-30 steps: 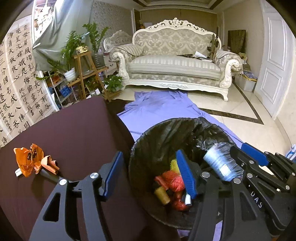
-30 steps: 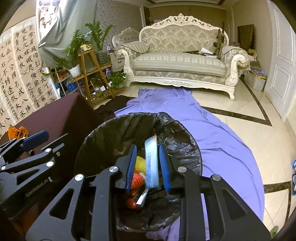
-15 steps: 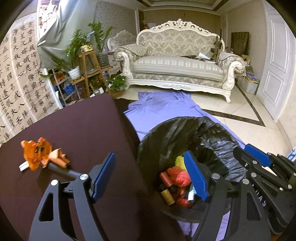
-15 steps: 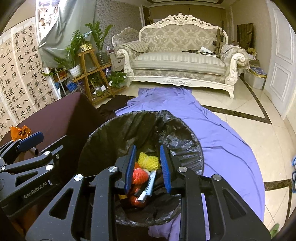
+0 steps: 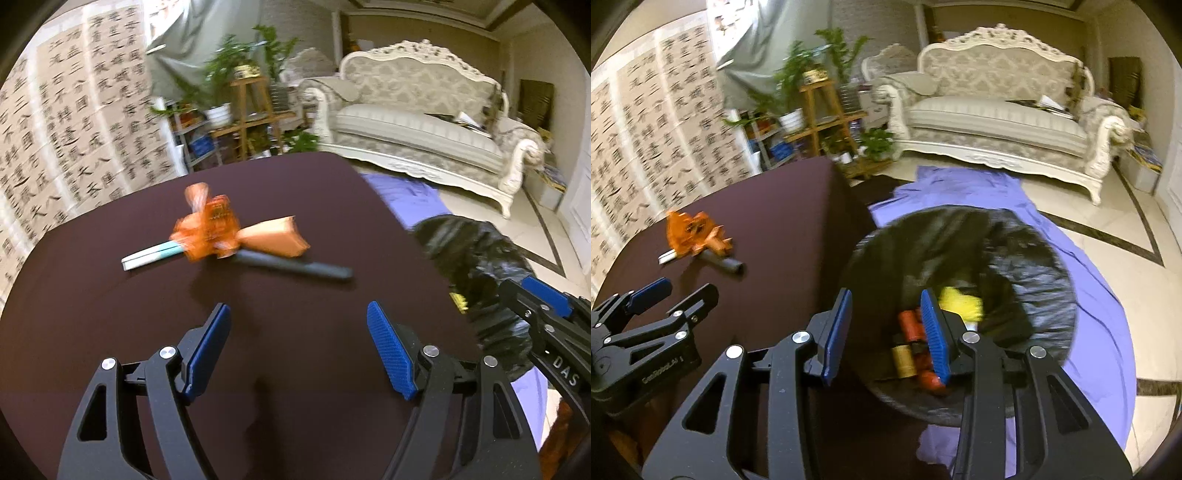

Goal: Collect trash
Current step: 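Move both open tools back over the table toward the remaining black marker, then grasp the black marker with the right tool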

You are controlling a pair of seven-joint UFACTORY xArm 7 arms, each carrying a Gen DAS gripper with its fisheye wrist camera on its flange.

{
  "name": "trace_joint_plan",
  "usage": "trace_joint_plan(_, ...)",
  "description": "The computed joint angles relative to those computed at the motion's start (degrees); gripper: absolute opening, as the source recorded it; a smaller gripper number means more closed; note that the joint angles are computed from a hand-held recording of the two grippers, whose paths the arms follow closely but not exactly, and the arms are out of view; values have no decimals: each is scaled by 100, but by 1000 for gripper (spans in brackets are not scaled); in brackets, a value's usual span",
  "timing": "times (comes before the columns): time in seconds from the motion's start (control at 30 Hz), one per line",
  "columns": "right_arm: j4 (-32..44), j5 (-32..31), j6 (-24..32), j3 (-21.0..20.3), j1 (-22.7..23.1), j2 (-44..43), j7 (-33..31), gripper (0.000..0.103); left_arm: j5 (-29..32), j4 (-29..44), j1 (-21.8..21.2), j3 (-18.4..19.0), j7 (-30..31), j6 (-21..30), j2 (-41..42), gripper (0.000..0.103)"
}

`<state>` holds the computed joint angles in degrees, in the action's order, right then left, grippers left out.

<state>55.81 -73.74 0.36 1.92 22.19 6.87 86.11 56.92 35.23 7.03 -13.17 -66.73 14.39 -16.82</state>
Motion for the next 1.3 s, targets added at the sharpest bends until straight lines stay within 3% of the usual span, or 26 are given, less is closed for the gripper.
trace_joint_plan(0.37, 514, 2619, 202, 763, 168, 499, -3098, 38, -238, -437, 479, 270, 219, -48, -368, 74)
trace_joint_plan(0.5, 1035, 3758, 511, 1393, -96, 982, -4479, 38, -485, -617, 689, 326, 468, -129, -507, 74)
trace_joint_plan(0.57, 1319, 4100, 666, 1520, -98, 1200, -4887, 38, -589, -695, 827, 308, 580, -176, -575, 74)
trace_joint_plan(0.77, 1979, 4553, 950, 1359, 288, 1640, -5538, 39, -1258, -910, 1021, 369, 1114, -412, -691, 74)
trace_joint_plan(0.9, 2251, 5135, 1248, 1631, 227, 1843, -6255, 39, -1725, -993, 1065, 355, 1483, -556, -716, 74)
trace_joint_plan(1.03, 1975, 5712, 1286, 1941, 72, 1686, -6989, 39, -2094, -1036, 1137, 298, 1818, -670, -727, 74)
trace_joint_plan(1.17, 1865, 5591, 1219, 1308, 678, 1523, -6797, 39, -2412, -1110, 1247, 233, 2112, -759, -779, 74)
trace_joint_plan(1.3, 2192, 5834, 1400, 968, 1054, 1714, -6825, 36, -2707, -1175, 1365, 168, 2400, -805, -833, 74)
